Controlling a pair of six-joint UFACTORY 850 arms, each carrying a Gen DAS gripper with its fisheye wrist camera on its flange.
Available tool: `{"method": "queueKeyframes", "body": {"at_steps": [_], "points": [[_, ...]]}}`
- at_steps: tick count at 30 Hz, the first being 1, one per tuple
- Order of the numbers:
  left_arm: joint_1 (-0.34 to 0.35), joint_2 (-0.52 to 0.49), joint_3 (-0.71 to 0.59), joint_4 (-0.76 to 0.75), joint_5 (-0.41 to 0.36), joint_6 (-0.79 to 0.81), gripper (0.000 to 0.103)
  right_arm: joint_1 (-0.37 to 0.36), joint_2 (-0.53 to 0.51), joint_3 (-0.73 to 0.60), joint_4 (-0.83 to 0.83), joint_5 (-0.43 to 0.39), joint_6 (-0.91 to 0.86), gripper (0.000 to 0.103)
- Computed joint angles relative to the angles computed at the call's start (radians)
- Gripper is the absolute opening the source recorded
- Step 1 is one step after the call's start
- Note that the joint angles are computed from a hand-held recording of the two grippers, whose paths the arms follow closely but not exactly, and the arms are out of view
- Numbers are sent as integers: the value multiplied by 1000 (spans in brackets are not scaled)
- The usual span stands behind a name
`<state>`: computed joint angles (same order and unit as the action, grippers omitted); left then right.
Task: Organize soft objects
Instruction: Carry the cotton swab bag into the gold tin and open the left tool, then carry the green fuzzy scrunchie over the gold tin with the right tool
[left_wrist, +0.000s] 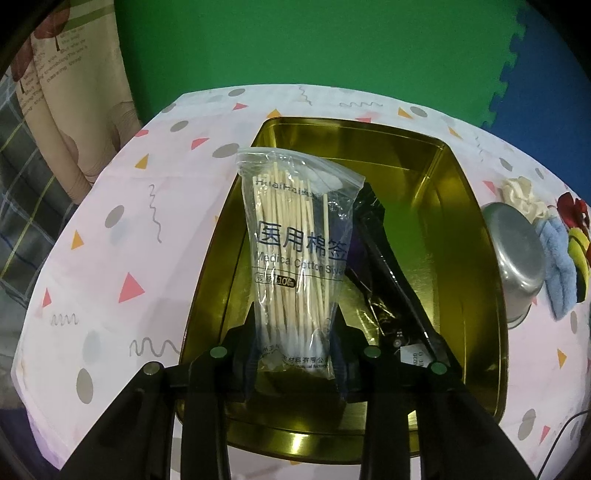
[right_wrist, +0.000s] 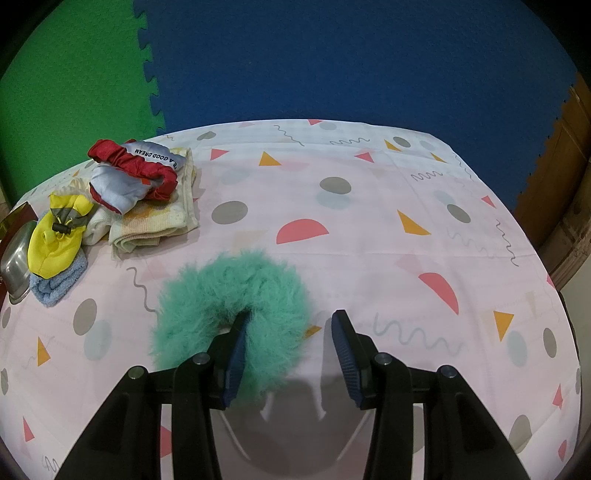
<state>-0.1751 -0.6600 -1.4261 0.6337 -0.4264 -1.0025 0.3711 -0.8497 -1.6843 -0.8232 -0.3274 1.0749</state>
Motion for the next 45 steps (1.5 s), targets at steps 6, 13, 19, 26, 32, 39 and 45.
{"method": "queueKeyframes", "body": {"at_steps": [6, 13, 19, 26, 32, 39, 45], "points": [[1, 9, 8, 3, 11, -13, 46, 0, 0, 0, -1, -1, 0, 45], [-4, 47, 42, 62, 38, -84, 51, 0, -1, -2, 1, -2, -3, 45], [-29, 88, 84, 251, 17, -315, 54, 1, -3, -5, 1, -4, -2, 45], [-73, 110, 117, 454, -42, -526, 59, 0, -1, -3, -3, -6, -3, 45], [-97, 112, 130, 533, -68, -605, 63, 3, 0, -4, -20, -11, 6, 44], [-91, 130, 163, 567, -65, -705, 67, 11, 2, -4, -27, -16, 22, 19], [-83, 133, 172, 554, -70, -722, 71, 19, 16, 1, 15, -6, 13, 15]]}}
